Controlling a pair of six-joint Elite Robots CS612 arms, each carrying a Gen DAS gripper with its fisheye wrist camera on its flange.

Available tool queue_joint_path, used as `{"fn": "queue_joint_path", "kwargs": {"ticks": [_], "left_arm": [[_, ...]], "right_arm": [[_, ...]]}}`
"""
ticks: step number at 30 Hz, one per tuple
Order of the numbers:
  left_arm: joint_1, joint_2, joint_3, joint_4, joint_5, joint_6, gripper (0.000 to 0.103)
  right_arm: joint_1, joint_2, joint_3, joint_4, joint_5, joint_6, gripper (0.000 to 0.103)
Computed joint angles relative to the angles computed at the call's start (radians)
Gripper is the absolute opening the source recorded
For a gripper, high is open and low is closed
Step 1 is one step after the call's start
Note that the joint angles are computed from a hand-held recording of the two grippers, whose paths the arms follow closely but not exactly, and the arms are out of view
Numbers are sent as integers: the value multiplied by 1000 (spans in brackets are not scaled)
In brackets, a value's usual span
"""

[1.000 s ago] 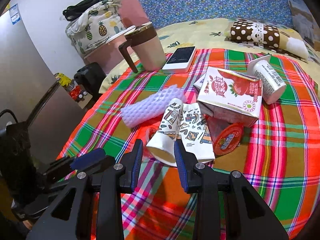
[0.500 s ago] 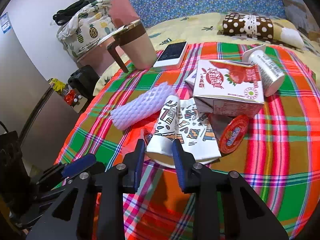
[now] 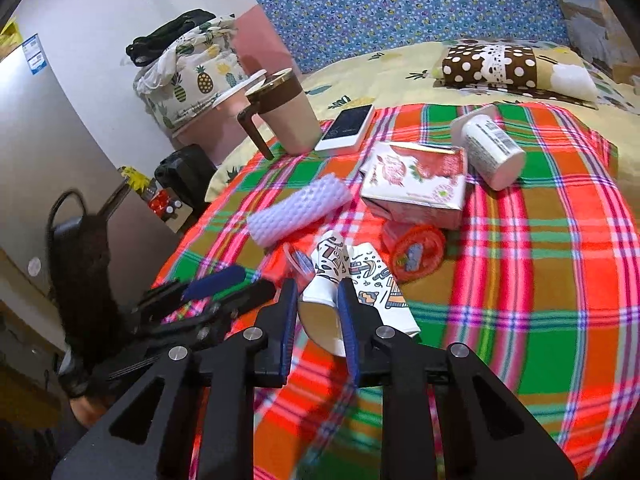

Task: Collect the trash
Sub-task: 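Grasp the clear plastic cup with the left tool while the right tool grasps the white patterned paper cup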

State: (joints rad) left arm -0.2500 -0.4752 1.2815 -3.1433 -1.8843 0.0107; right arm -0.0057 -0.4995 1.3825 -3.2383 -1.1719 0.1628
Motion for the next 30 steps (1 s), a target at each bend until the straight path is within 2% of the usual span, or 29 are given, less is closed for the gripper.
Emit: {"fn": "queue_joint_path", "kwargs": {"ticks": [8,12,13,16,20,26,28,30], "left_arm": [[-18,18,-50,97,24,84,49],[-24,29,-73,149,22,75,49],[-26,29,-72,146,28,70,49],[-25,26,-64,133,14,55,28],[-25,17,-38,105,23,35,28],[-19,3,-5,71,16,-2,28],[-18,-1,5,64,15,-9,28],[-18,-5,14,58,9,-12,28]], "right_arm": [[-19,-20,51,19,-26,-24,23],[-22,-25,60,18,-44,-23,24],[-20,-25,58,22,-52,-23,27],[-15,-23,55,24,-72,-38,38],[-6,-17,44,35,-101,-71,41],[12,-9,27,65,-160,-168,41],[16,-7,20,85,-194,-179,41],[12,-6,18,91,-190,-175,39]]}}
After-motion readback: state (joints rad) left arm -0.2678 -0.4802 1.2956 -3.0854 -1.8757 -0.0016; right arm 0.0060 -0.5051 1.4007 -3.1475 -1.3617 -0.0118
